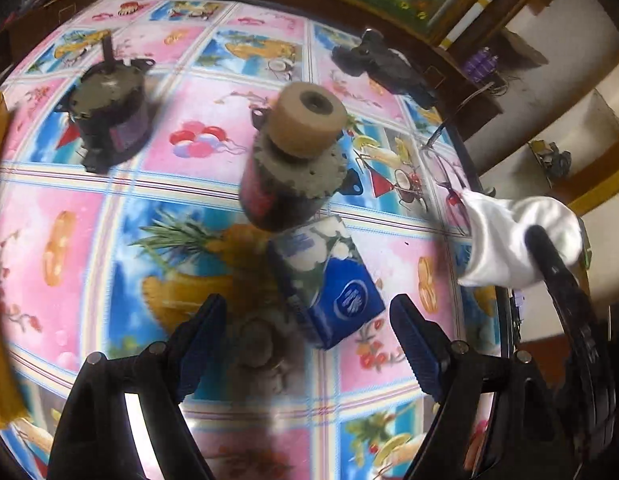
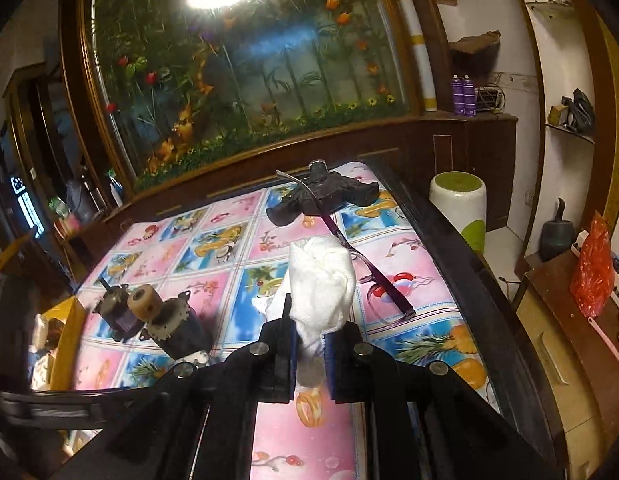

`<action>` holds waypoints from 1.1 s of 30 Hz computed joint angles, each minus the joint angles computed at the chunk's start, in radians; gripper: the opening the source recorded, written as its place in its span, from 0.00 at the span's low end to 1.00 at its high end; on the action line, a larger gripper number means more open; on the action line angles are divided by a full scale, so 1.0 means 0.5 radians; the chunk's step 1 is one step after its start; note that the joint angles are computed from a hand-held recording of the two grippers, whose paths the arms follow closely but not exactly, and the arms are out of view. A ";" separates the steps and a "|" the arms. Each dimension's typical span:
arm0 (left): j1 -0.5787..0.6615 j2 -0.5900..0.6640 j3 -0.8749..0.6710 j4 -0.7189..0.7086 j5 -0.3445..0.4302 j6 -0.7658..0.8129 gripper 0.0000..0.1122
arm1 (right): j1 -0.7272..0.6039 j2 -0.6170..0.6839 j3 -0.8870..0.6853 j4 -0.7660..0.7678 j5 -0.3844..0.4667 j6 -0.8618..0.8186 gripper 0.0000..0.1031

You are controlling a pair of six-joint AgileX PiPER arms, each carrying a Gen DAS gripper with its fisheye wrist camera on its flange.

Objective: Organize soft objects
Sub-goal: 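Grasp the blue Vinda tissue pack with left gripper while right grasps white cloth, then lift the Vinda pack and white cloth with both grippers and carry toward the box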

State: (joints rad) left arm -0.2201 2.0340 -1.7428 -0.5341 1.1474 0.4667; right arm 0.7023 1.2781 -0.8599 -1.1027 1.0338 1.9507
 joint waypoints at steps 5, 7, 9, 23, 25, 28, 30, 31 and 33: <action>-0.153 -0.062 0.106 0.113 -0.251 -0.089 0.73 | 0.041 -0.072 0.034 -0.043 0.017 0.076 0.11; -0.209 -0.030 0.092 0.187 -0.295 -0.154 0.73 | 0.051 -0.092 0.043 -0.053 0.010 0.090 0.11; -0.228 -0.033 0.137 0.224 -0.380 -0.160 0.73 | 0.068 -0.113 0.054 -0.066 0.015 0.113 0.11; 0.057 -0.220 0.532 -0.062 -0.553 0.452 0.56 | 0.057 -0.048 0.018 -0.045 -0.189 0.008 0.11; 0.138 -0.280 0.623 -0.089 -0.586 0.583 0.56 | 0.025 -0.005 0.005 -0.013 -0.314 -0.040 0.11; 0.279 -0.362 0.744 -0.188 -0.603 0.804 0.56 | 0.011 0.091 -0.044 0.025 -0.476 -0.130 0.11; 0.370 -0.413 0.816 -0.259 -0.628 0.935 0.56 | 0.029 0.162 -0.080 0.015 -0.535 -0.160 0.11; 0.424 -0.432 0.840 -0.308 -0.613 1.004 0.56 | 0.047 0.206 -0.110 0.017 -0.560 -0.196 0.11; 0.505 -0.471 0.881 -0.396 -0.607 1.124 0.56 | 0.078 0.277 -0.152 -0.001 -0.589 -0.227 0.11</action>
